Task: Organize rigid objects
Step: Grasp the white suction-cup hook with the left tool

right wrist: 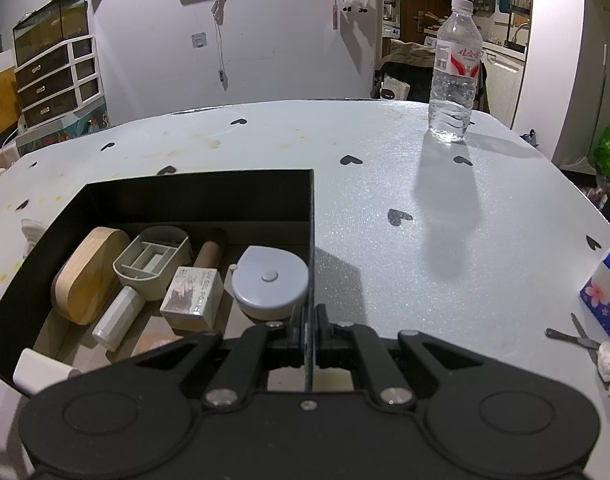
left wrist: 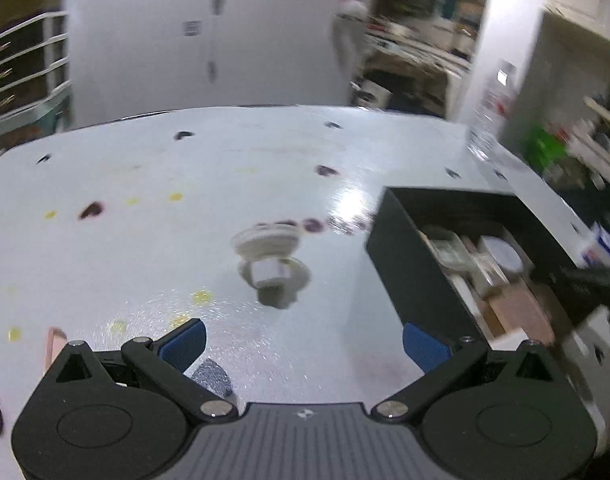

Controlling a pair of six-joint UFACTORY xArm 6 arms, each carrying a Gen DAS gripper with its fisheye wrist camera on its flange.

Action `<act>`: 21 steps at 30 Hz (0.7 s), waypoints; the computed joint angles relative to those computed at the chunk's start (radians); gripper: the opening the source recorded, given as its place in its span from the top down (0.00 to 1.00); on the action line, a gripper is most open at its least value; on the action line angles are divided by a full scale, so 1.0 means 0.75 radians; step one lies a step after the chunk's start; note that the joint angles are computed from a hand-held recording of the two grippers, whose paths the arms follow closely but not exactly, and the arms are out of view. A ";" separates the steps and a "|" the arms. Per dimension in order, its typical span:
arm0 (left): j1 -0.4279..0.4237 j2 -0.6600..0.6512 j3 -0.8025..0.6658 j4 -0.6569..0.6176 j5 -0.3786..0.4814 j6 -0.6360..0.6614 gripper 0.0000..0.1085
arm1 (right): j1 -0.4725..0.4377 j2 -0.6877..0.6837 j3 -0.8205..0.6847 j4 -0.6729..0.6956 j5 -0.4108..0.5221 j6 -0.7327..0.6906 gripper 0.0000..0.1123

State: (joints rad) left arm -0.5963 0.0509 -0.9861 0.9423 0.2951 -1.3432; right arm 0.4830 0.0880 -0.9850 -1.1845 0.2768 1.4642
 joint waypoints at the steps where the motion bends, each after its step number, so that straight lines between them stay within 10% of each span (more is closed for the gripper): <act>1: 0.000 0.009 -0.008 0.064 0.016 -0.092 0.05 | -0.001 0.000 0.001 0.000 0.000 -0.001 0.96; 13: -0.069 0.160 -0.160 0.389 0.282 -0.610 0.06 | 0.001 0.001 -0.002 0.005 0.002 -0.007 0.96; 21: -0.065 0.272 -0.252 0.516 0.314 -0.729 0.38 | 0.001 0.001 -0.002 0.001 0.003 -0.007 0.95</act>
